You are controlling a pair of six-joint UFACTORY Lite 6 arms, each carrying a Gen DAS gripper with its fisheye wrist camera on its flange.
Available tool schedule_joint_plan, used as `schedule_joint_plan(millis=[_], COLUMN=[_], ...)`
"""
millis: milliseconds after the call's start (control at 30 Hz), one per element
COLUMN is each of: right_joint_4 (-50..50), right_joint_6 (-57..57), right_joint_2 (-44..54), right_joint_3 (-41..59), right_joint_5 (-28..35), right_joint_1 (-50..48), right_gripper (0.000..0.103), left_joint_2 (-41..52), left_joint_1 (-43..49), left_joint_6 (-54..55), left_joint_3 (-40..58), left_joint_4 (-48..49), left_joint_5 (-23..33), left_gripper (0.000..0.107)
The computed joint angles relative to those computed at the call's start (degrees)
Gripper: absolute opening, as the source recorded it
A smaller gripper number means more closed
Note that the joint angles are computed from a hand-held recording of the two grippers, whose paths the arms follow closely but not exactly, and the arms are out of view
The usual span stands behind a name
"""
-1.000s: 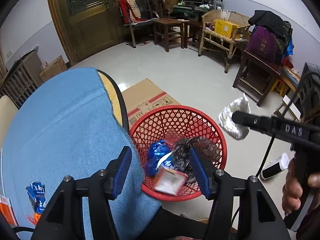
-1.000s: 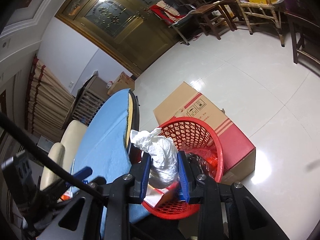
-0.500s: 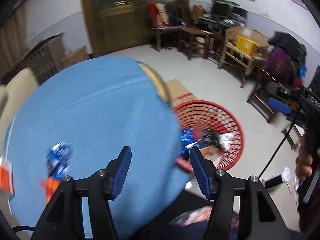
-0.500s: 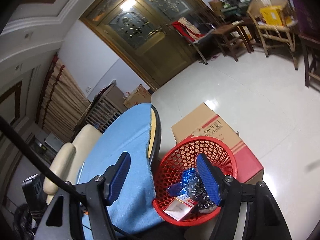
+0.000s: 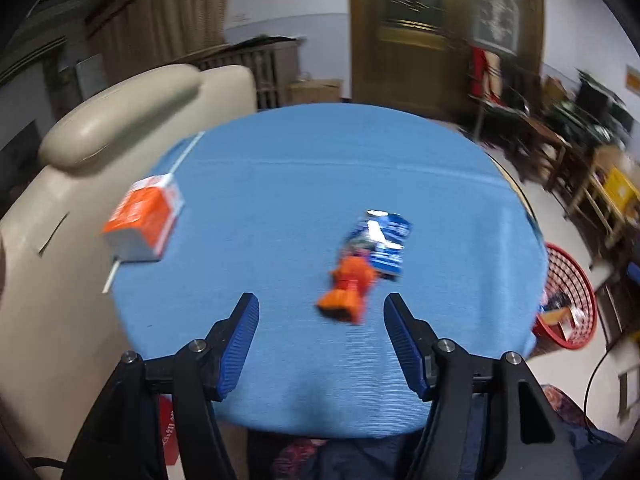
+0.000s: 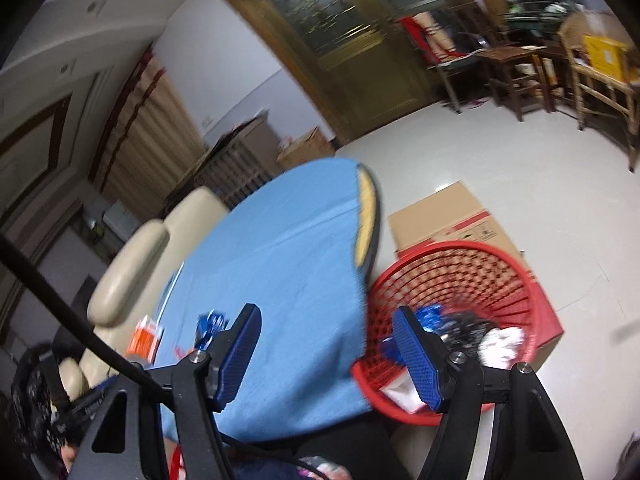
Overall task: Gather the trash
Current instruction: 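Move both tools back over the table toward the blue wrapper and orange bag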
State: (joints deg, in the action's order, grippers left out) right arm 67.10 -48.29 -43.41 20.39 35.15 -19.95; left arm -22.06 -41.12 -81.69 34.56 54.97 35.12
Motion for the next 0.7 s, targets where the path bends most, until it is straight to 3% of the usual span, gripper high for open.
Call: schedule_joint_plan(millis=[167,400,533,700], right_joint_4=[-1.4,-2.3,-1.1,-4.9], right_joint_6=[6.2,12.2,15.1,26.2], right_joint_2=[12.4,42.7,61.9,83.4], right_joint_3=[7.9,30.8,47.5,70.2], right_joint_5=[-7.3,-10.2,-8.5,-5.7], right_joint_1=[17.7,34.8,39.3,43.6], right_gripper=[0.073,0.073,0.073,0.073], left_joint_2=[-1.2,0.3,-3.6,-7.4], left_joint_1=[2.9,3.0,6.5,17.5], left_joint_6=[-2.3,-8.8,-5.5,7.8], left_joint_3=[-3.3,-7.8,-11.6,-15.5], left_joint_4=[0.8,8.3,7.1,-1.7], left_joint_5=[-5.0,-9.8,-12.4,-19.5], left_gripper=[0.067,0.067,0.067,0.067])
